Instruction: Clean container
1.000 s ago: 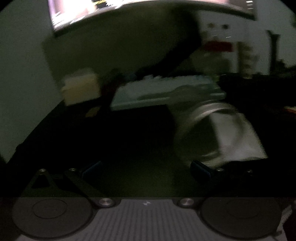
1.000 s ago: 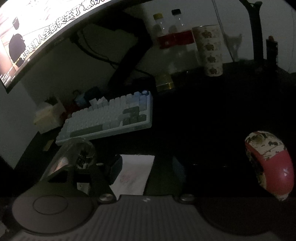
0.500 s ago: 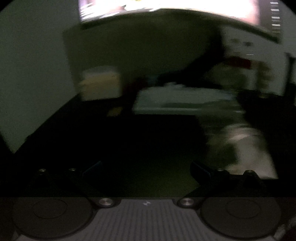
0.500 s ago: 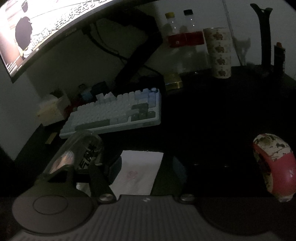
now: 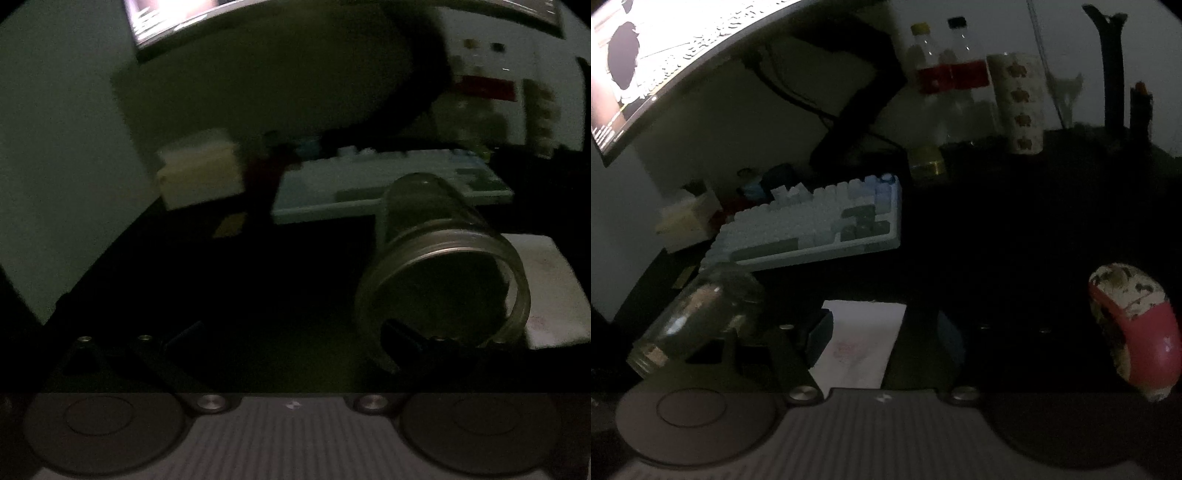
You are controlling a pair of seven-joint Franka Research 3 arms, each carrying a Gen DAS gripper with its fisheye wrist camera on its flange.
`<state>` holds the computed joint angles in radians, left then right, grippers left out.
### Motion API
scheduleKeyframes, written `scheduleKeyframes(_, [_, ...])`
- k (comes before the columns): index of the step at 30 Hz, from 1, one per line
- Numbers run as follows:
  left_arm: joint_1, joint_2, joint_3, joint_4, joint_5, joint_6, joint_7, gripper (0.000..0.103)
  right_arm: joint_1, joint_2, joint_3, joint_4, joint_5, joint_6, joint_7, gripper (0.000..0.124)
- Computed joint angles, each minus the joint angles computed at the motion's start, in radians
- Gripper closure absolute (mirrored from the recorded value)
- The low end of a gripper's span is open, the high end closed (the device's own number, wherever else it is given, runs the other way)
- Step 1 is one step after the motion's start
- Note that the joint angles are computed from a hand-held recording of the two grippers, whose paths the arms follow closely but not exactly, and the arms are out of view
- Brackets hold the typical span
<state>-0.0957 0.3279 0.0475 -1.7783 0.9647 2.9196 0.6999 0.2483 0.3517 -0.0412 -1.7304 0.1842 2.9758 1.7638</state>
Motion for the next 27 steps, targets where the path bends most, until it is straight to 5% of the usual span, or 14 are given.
scheduleKeyframes(4, [0.038,0.008,-0.017,0.012,-0.075,0.011,0.036,0.000,0.008,0.001,-0.010,0.000,-0.006,0.001,0.016,0.054])
scheduleKeyframes(10, [0.224,0.008,-0.214,-0.043,-0.395,0.194,0.397,0.000,0.010,-0.001,-0.013,-0.003,-0.014,-0.003,0.029,0.051])
scheduleKeyframes(13, [0.285,0.042,-0.318,0.004,-0.529,0.119,0.513,0.000,-0.008,0.000,0.008,0.002,0.005,-0.013,0.011,0.051])
scheduleKeyframes(18, [0.130,0.015,-0.159,-0.019,-0.501,0.083,0.434,0.000,-0.009,-0.007,0.009,-0.006,0.016,-0.007,0.004,0.051])
scheduleKeyframes(20, [0.131,-0.011,-0.163,-0.048,-0.538,0.069,0.473,0.000,-0.014,-0.011,0.014,-0.011,0.028,-0.004,0.003,0.050])
scheduleKeyframes(24, [0.213,-0.088,-0.271,-0.158,-0.700,0.168,0.656,0.000,-0.018,-0.013,0.016,-0.013,0.043,-0.002,0.007,0.048])
scheduleKeyframes(27, [0.127,-0.107,-0.188,-0.182,-0.667,0.237,0.631,0.000,-0.022,-0.010,0.022,-0.007,0.050,-0.013,0.003,0.048])
